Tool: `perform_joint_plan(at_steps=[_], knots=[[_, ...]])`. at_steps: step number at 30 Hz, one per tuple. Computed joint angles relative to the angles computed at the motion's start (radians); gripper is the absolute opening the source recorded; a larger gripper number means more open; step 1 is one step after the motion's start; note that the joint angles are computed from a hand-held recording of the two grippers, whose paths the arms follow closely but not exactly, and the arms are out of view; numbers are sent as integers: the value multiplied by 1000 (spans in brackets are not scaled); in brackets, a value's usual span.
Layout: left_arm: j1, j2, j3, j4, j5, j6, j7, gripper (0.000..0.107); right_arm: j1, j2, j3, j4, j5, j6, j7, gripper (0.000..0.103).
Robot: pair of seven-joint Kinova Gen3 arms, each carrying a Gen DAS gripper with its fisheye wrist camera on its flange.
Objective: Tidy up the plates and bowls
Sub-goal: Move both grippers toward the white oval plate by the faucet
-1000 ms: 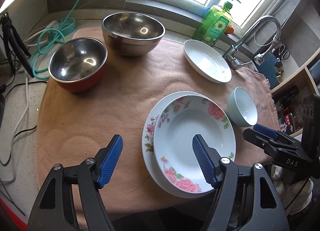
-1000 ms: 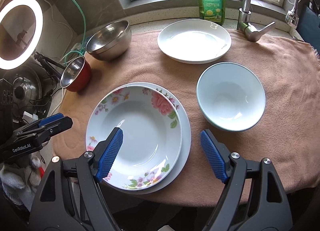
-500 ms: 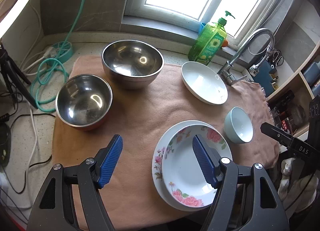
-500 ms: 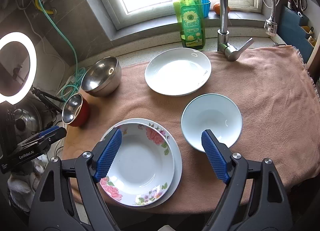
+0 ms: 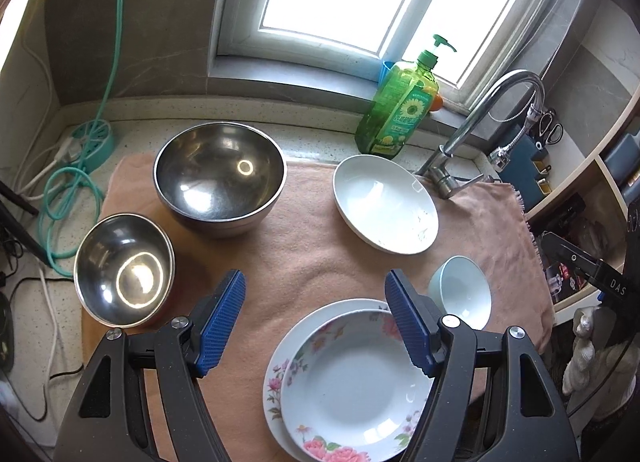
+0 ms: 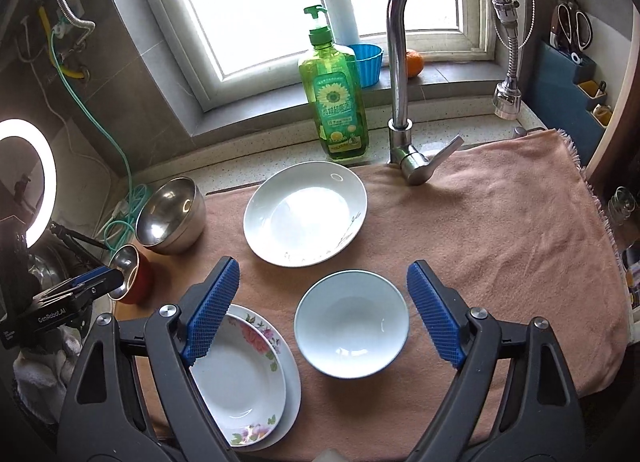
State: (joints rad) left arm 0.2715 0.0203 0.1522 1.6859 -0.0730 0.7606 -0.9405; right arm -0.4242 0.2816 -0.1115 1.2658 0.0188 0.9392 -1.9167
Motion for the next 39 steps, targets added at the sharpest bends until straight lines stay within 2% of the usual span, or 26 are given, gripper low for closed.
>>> perform_joint_plan(at_steps=[3, 7, 13, 17, 19, 22, 27, 29, 31, 33, 37, 39], knots=[[11, 46, 2, -45, -11, 1, 40, 72, 45, 41, -5, -53, -37, 35, 89, 88], [30, 106, -6, -102, -13, 3, 70, 72, 124, 98, -19, -120, -137, 72, 210, 88], [43, 195, -25, -180, 14, 15, 65, 72, 205, 219, -30, -255, -258, 158, 296, 88], [26, 248, -31, -220, 71, 16, 42, 72, 234, 307, -42, -351, -316, 223, 331, 88], [23, 277, -35, -243, 90, 27, 33, 72, 240, 352, -44, -404, -335, 260, 337, 85], [8, 319, -33, -281, 128, 43, 8, 70, 253, 431, -49, -505, -368, 334, 326, 76], [-18, 379, -36, -333, 184, 73, -25, 65, 262, 540, -56, -654, -401, 424, 298, 72], [-34, 399, -36, -347, 210, 85, -32, 61, 256, 579, -54, -718, -399, 464, 286, 64], [-44, 419, -38, -364, 225, 101, -35, 54, 252, 617, -55, -782, -400, 502, 270, 62], [-47, 434, -40, -378, 232, 112, -39, 53, 247, 653, -58, -840, -404, 536, 254, 61], [-52, 464, -41, -407, 242, 133, -52, 40, 228, 701, -53, -922, -393, 577, 231, 50], [-54, 473, -42, -415, 245, 140, -55, 38, 219, 735, -49, -982, -387, 606, 212, 47]])
